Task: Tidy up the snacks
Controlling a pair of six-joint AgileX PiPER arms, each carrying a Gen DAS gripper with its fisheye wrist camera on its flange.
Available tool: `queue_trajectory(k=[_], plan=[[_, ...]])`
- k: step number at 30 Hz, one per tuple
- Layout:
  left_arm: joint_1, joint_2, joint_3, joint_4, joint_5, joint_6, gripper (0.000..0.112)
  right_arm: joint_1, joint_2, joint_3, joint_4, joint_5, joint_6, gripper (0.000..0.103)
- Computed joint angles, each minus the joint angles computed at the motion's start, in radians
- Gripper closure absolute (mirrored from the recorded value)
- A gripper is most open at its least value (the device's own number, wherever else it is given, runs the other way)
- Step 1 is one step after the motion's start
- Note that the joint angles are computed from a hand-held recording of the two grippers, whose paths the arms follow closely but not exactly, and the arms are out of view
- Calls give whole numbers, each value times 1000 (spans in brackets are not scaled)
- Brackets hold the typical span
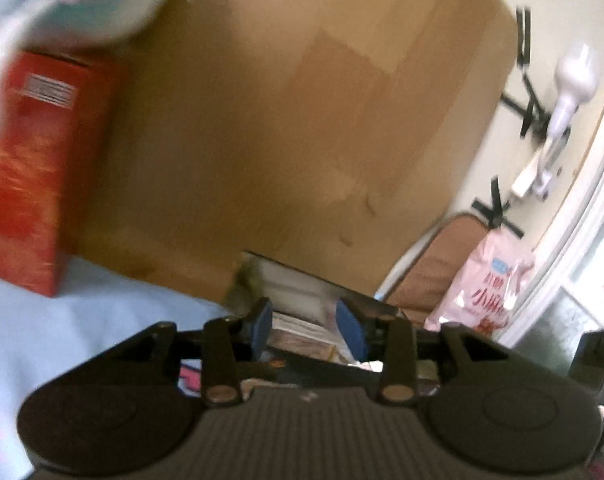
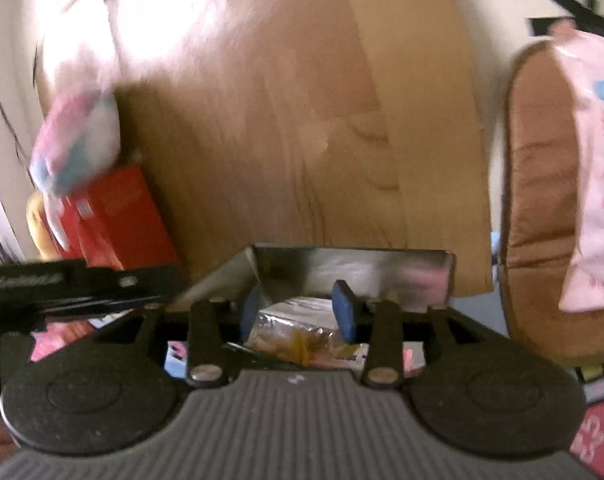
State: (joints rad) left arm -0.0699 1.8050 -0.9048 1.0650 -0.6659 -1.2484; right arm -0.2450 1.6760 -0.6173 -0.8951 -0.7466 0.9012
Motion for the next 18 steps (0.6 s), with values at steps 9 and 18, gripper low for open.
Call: queue_trajectory(k=[9,18], plan=[[122,3,70,211,42,-249,66,11,-24,57,-322,-4,192,58],[110,194,-54,342,-63,-466,68,129,144,-96,-428,64,464,68]])
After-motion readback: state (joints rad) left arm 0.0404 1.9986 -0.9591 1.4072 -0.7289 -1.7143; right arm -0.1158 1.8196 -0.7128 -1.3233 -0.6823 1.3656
